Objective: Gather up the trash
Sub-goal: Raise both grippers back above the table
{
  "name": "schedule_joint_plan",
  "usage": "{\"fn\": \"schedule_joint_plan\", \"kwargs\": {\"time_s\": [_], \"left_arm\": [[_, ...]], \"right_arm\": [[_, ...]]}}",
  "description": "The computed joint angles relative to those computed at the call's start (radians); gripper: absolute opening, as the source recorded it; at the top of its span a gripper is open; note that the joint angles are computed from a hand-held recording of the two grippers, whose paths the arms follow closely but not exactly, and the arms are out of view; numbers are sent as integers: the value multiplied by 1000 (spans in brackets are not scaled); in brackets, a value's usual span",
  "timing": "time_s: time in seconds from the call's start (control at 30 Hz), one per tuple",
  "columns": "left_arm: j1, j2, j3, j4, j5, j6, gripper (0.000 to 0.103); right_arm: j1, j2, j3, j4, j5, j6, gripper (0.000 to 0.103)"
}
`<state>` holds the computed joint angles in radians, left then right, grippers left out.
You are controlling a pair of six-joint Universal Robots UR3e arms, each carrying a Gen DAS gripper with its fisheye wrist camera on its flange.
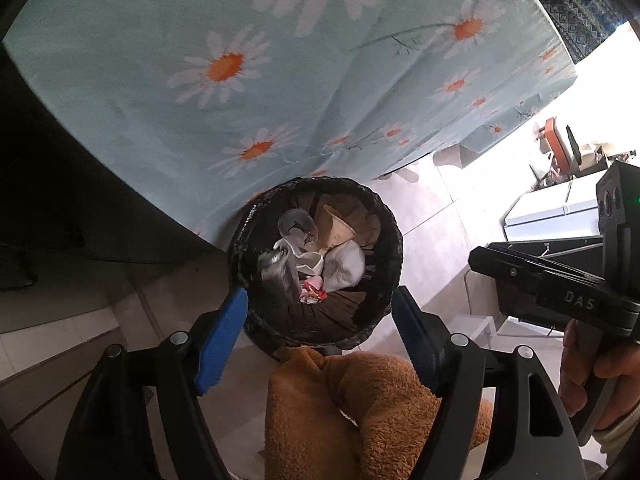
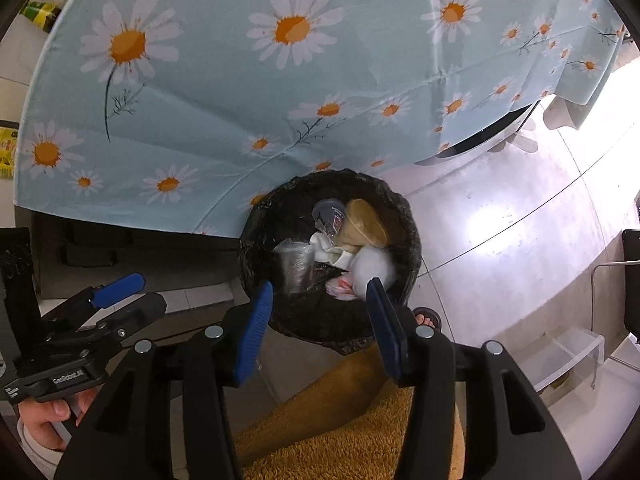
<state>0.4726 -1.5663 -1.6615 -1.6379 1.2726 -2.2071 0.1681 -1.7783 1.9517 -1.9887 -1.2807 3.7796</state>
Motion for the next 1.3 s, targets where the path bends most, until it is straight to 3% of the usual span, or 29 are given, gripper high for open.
{"fn": "schedule_joint_plan", "kwargs": {"time_s": [0.27, 0.57, 0.87, 1.03, 1.17, 1.3], "left_arm": [[48, 14, 37, -48, -14, 18, 72], [106, 50, 173, -188, -74, 75, 72], [138, 42, 415, -372, -164, 99, 72], [140, 5, 609, -493, -222, 104, 72], [121, -37, 744, -528, -264, 53, 72], [62, -112, 877, -487, -274, -75, 72]], "right_arm": [[21, 11, -77, 44, -18, 7, 50], [45, 46, -218, 105, -41, -21, 52], [51, 83, -440, 175, -88, -95, 55], [27, 107, -553, 207, -65, -139, 55], [-11, 143, -672, 238, -30, -212, 60], [-56, 189, -773, 235, 8, -309, 64]]}}
